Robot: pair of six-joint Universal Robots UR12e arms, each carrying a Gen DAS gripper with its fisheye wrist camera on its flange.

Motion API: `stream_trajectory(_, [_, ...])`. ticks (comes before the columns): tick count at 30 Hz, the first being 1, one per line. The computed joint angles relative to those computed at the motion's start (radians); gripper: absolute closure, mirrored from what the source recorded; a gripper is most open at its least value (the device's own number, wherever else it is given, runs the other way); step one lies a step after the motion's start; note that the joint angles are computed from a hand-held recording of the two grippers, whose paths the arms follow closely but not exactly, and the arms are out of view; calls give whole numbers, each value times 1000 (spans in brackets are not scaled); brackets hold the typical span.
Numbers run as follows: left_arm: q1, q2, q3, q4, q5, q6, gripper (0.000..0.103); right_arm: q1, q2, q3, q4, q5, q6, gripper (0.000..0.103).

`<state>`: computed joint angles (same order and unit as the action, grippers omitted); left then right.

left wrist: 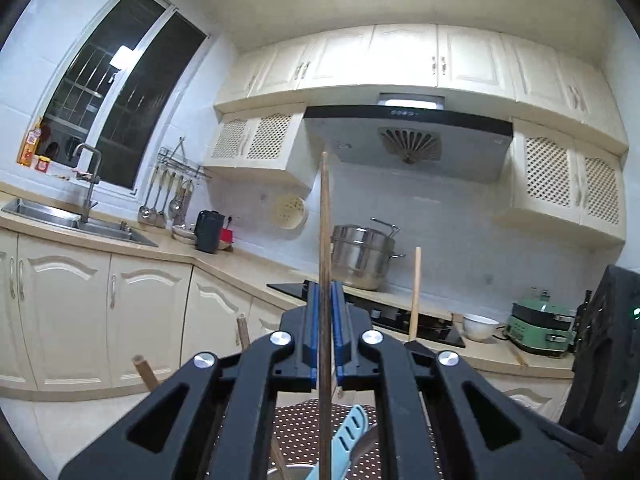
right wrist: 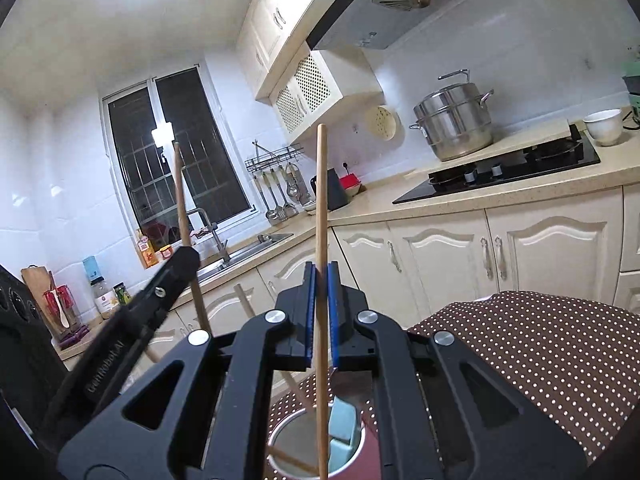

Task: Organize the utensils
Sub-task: 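Lower the chopstick into the cup and open the left gripper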

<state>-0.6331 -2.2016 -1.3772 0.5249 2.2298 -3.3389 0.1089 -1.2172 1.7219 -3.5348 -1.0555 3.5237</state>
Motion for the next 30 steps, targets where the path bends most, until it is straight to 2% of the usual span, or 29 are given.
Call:
stream_trajectory(4, [1,-18,19,-5,28,4,97,3,12,-8,-13,-5,0,97])
stream_trajectory(7, [-5,-42,48,20,59,68,97,3,18,-14,-12,-8,-1,97])
stream_trajectory(12, [-6,-50,51,4,64,63,97,4,22,-14,-20,-11,20,97])
stream_trajectory(21, [-1,-10,-25,-66,30,-39,97,3,27,-22,-45,3,48,96])
stream_trajectory(26, [-7,10,-64,-87,24,-48,97,9,25,-20,-31,3,18,96])
stream_trajectory(30, [-4,32,-99,-92,-12,-69,96,8,16,-5,-19,8,1,96])
